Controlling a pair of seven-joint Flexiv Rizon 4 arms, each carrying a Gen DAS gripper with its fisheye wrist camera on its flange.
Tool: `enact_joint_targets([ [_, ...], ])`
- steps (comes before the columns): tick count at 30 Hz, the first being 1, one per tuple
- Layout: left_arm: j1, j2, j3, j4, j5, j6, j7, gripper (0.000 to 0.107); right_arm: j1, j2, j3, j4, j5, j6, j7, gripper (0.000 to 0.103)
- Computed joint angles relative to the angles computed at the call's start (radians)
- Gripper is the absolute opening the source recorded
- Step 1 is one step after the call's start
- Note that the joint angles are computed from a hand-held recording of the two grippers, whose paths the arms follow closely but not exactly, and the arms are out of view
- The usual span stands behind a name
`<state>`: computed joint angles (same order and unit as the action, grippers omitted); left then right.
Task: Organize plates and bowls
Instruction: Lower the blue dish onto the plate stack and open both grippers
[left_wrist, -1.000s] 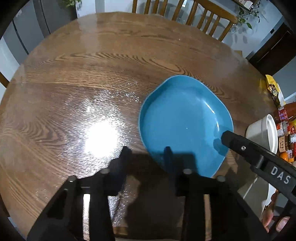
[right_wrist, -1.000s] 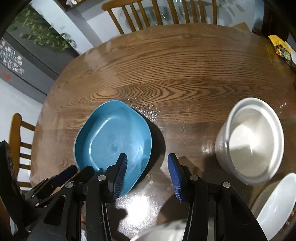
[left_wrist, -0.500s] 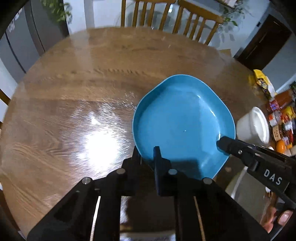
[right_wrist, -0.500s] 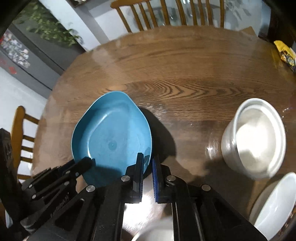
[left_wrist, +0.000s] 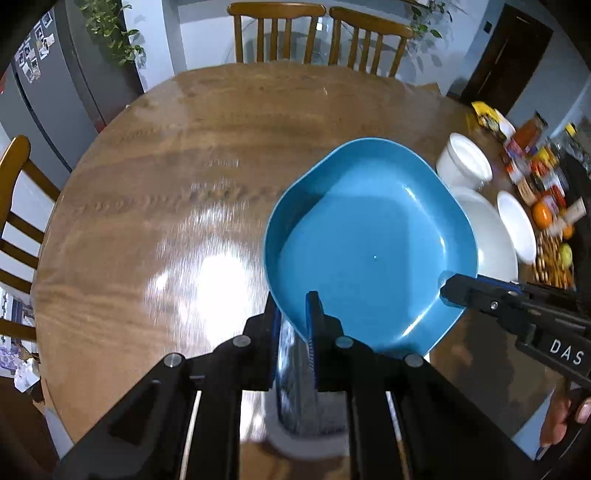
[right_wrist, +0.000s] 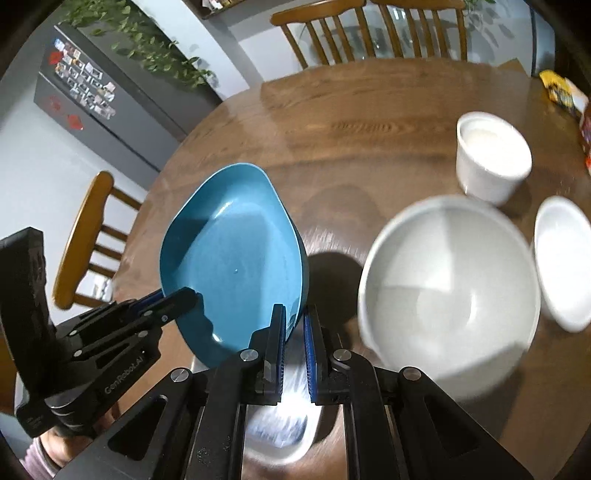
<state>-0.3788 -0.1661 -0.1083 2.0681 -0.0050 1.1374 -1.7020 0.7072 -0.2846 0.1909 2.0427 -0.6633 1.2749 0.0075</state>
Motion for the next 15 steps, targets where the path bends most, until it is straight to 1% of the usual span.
enact_joint_targets([
  [4,-0.003,0.019,-0.002,0.040,0.007,-0.014,0.020,0.011,0.019,-0.001,0.030,0.037,0.030,0.011,0.026,0.011],
  [7,-0.002,0.029,-0.004,0.064,0.006,-0.036,0.044,0.011,0.036,-0.017,0.039,0.070,0.060,0.058,0.062,0.011],
  [12,-0.001,0.031,-0.009,0.091,0.004,-0.065,0.077,0.010,0.076,-0.024,0.015,0.116,0.077,0.127,0.124,0.011],
  [13,0.000,0.028,-0.010,0.084,0.001,-0.077,0.084,0.012,0.083,-0.022,0.009,0.123,0.072,0.135,0.131,0.011],
  [15,-0.006,0.023,-0.009,0.072,0.024,-0.089,0.069,0.012,0.095,-0.012,-0.002,0.124,0.059,0.117,0.143,0.011],
])
